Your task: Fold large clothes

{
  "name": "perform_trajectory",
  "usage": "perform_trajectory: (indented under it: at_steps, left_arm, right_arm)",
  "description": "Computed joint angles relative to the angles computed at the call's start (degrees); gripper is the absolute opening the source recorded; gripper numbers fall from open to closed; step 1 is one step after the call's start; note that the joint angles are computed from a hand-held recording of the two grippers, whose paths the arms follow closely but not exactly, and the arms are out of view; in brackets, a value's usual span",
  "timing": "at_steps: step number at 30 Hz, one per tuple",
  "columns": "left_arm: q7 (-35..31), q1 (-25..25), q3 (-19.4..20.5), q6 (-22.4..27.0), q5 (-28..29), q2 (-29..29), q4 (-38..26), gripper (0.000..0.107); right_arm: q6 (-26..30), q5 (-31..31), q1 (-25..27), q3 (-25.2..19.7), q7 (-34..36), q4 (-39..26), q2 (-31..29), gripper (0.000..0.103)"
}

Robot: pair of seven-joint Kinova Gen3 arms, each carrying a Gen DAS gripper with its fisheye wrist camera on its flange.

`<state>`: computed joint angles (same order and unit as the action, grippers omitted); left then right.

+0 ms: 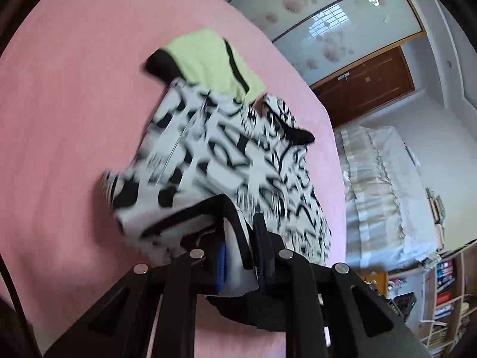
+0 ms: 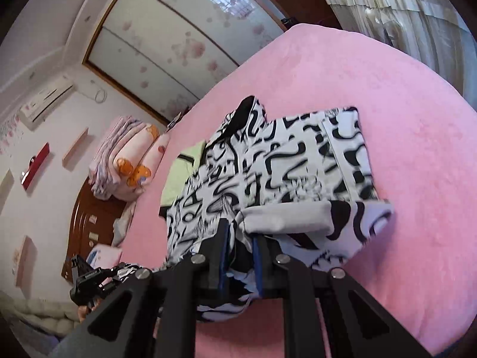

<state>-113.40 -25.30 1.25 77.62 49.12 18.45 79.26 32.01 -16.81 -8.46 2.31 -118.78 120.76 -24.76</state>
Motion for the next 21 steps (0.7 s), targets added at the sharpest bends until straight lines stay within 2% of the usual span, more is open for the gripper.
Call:
perform_trajectory:
  at_steps: [4,5,6,7,9,10,11,16,21]
  left_arm:
    - [4.7,5.0,1.6,-4.4,-4.2,5.9,-7.0,0.015]
    - [6.0,5.9,1.9,-4.8,-5.7,7.5,-8.9,0.019]
    - [7.8,7.2,2.3,-5.1,-7.7,9.5,-11.4,0.022]
    - [9.4,8.1,2.8,-5.3,-9.3,11.2,-13.4,0.031]
    - [11.9,10.1,3.2,-6.1,-13.0,13.7,-16.1,0.050]
    - [13.1,10.8,3.2,-6.7,-14.7,14.3,-16.9,0.067]
    - [13.9,11.2,3.3,-7.7,-16.0,14.8,-17.5,0.074]
    - [12.5,10.4,5.3,-7.8,-19.3,17.9,-20.9,0.075]
    - [5.3,10.9,7.0,-2.6,-23.8,22.0,-26.5,0.075]
  right_arm:
    - [-1.5,-1.9,-0.8,4.8,3.3,-4.5,9.3,0.018]
    - [-1.2,-2.8,-0.3,5.6,4.2,-5.8,11.8,0.020]
    - [-1.3,-4.2,-0.8,7.4,5.9,-7.0,14.4,0.026]
    - [-0.4,-6.5,-0.3,8.5,8.2,-8.2,17.0,0.036]
    - [1.5,-8.6,1.8,8.6,10.3,-10.1,20.8,0.044]
    - [2.8,-9.1,2.6,8.8,11.0,-11.4,23.0,0.047]
    - [3.2,-9.2,3.5,8.2,11.4,-11.9,24.3,0.047]
    - [3.8,-10.4,7.8,5.4,15.6,-12.6,27.4,0.048]
    - [6.3,-2.0,9.8,1.8,16.6,-15.7,30.4,0.049]
